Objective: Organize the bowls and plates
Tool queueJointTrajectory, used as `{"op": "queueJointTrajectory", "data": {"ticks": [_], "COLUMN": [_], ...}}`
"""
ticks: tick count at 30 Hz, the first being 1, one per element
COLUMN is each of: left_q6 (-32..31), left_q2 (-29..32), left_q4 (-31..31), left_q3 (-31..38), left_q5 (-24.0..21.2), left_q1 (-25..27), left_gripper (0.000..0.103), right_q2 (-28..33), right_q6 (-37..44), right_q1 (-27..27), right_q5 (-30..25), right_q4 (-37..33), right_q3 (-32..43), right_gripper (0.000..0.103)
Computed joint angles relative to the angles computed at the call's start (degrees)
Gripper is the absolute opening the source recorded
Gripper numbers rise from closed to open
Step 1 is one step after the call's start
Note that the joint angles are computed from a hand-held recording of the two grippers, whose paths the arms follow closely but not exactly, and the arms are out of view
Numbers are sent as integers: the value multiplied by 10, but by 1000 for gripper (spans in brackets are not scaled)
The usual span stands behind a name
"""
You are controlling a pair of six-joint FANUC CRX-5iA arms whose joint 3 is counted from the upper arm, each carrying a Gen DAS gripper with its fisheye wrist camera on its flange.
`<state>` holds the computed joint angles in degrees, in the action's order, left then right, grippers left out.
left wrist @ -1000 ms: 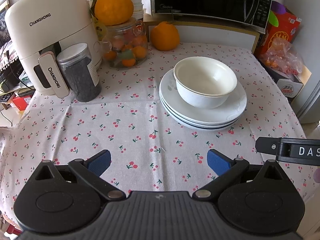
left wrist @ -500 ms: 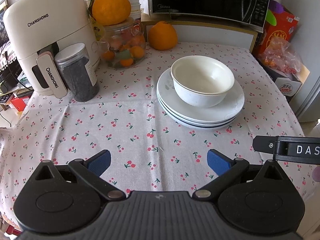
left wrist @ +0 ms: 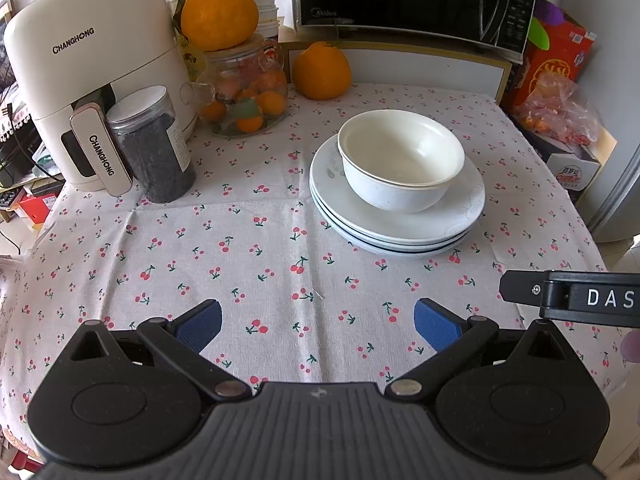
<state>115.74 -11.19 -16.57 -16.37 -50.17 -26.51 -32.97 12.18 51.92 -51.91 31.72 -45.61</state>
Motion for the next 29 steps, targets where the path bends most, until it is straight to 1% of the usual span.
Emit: {"op": "queueJointTrajectory", "data": {"ticks": [20, 29], "left_q6": [0, -21], "left_q2": [0, -1], "left_q4": [1, 10], "left_q3": [0, -4], "left_q5": [-1, 4], "left_q1": [-2, 6], "left_gripper": [103, 103], "right_q2": [1, 1], "right_q6": [-3, -2], "right_q1": [2, 2], "right_q5": [0, 0], "right_q4": [0, 0], "right_q3": [-1, 0], "right_gripper": [87, 87]}}
